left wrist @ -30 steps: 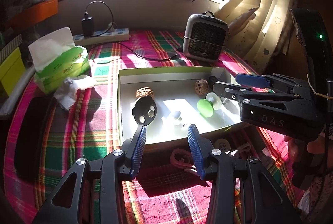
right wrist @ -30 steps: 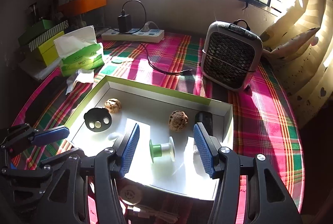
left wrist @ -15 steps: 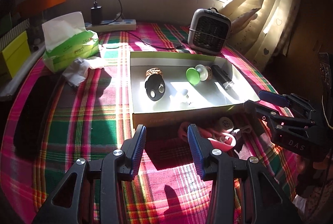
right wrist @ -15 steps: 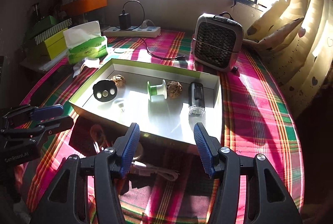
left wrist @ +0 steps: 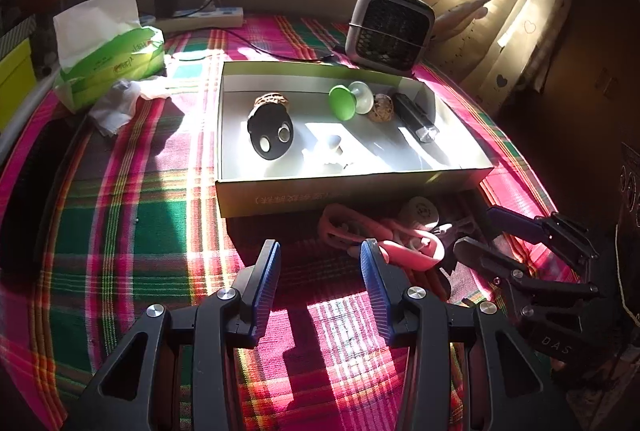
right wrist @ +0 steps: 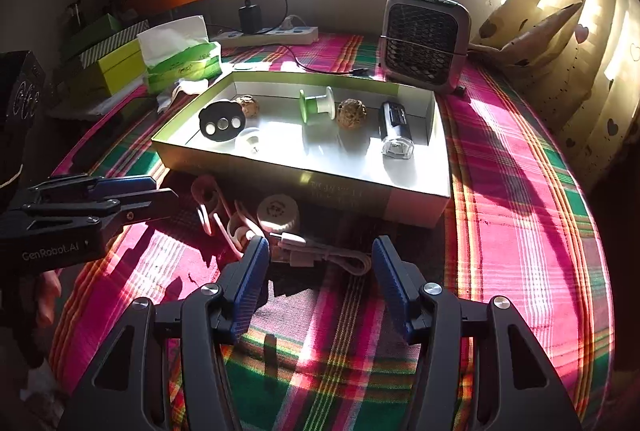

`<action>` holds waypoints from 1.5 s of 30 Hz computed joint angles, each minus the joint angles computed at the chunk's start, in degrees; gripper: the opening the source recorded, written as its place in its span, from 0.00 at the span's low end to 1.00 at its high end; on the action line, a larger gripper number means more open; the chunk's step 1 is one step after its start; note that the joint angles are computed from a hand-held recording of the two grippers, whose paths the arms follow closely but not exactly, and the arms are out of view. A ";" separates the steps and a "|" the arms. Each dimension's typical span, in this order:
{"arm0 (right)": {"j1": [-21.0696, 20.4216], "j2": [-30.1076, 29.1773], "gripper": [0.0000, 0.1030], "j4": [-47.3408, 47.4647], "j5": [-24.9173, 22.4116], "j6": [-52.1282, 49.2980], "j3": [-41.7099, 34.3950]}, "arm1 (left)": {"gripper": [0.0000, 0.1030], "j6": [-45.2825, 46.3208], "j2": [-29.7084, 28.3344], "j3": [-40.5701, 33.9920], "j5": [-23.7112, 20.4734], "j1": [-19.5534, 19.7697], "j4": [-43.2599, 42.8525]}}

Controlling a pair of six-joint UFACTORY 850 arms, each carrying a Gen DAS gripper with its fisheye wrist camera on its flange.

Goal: Organize objects
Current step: 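Withdraw both open tools from the box toward the pink-and-white hooks, then close the right tool on a pink-and-white hook while the left tool closes on another hook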

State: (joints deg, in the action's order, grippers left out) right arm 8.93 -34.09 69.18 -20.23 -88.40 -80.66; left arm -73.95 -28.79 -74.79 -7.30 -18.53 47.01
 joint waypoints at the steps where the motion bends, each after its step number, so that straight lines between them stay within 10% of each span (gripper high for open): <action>1: 0.00 0.00 0.53 0.10 -0.18 0.00 0.17 | 0.39 3.29 -0.33 -0.43 0.10 0.02 -3.15; 7: 0.15 -0.16 0.53 -0.60 0.00 1.17 0.40 | 0.39 13.76 -1.82 -2.59 -0.38 -0.06 -13.16; 37: 1.00 -3.18 0.51 -3.97 -14.78 -0.73 -3.40 | 0.40 10.25 -1.64 -2.26 -4.81 1.42 -10.46; 45: 1.86 -4.29 0.50 -7.79 -11.80 4.78 -5.38 | 0.40 11.29 -1.38 -1.87 -4.13 1.61 -11.67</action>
